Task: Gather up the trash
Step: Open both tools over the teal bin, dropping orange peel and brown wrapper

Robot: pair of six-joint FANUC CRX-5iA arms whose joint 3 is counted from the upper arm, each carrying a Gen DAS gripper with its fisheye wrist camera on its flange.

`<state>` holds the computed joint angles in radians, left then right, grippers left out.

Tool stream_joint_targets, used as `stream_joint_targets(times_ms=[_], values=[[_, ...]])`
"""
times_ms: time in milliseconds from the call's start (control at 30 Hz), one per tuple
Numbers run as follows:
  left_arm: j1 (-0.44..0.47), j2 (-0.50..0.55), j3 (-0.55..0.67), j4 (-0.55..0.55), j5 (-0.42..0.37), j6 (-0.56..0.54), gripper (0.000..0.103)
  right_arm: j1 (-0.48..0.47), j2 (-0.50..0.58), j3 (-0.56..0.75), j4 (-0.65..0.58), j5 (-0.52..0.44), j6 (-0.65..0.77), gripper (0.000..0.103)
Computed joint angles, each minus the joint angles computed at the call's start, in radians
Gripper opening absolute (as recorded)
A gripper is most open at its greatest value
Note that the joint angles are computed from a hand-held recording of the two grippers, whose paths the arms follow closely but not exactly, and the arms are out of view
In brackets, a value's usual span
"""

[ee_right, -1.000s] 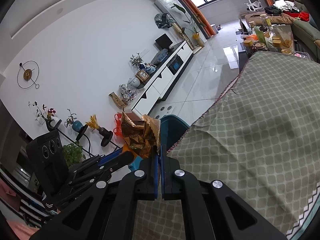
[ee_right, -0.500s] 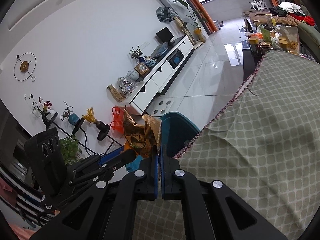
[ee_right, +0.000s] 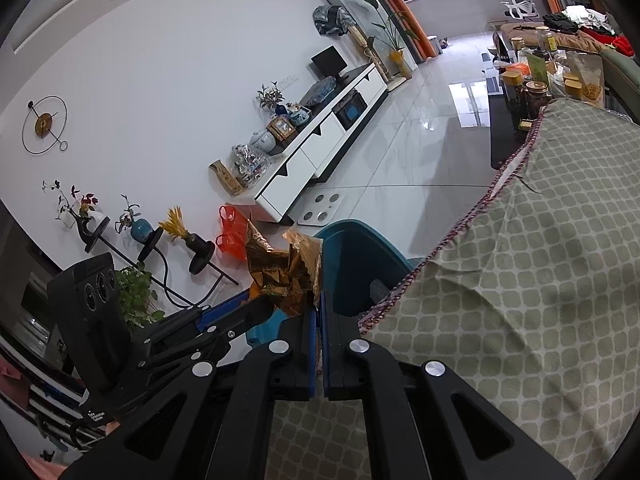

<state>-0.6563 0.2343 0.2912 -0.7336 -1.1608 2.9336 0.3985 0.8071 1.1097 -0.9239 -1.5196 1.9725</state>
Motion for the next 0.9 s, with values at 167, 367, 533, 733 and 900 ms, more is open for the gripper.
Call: stream_joint_targets(times_ms=[167, 367, 533, 733, 900], values=[[0.007, 0.007, 0.005, 0.007, -0.006, 0.01, 0.023, 0.012, 0.003, 0.005, 0.012, 0.006, -0.005, 0.003], [0.022, 0.004, -0.008, 0.016, -0.004, 0.016, 0.023, 0.028, 0.014, 0.019, 0.032, 0.007, -0.012, 0.003], [0.038, 0.001, -0.024, 0.032, 0.007, 0.019, 0.023, 0.042, 0.03, 0.043, 0.054, -0.002, -0.018, 0.003], [0.051, 0.001, -0.034, 0.045, 0.011, 0.017, 0.023, 0.061, 0.03, 0.047, 0.078, 0.002, -0.022, 0.003], [0.063, 0.006, -0.036, 0.056, 0.017, 0.014, 0.023, 0.074, 0.035, 0.055, 0.096, -0.003, -0.023, 0.003]])
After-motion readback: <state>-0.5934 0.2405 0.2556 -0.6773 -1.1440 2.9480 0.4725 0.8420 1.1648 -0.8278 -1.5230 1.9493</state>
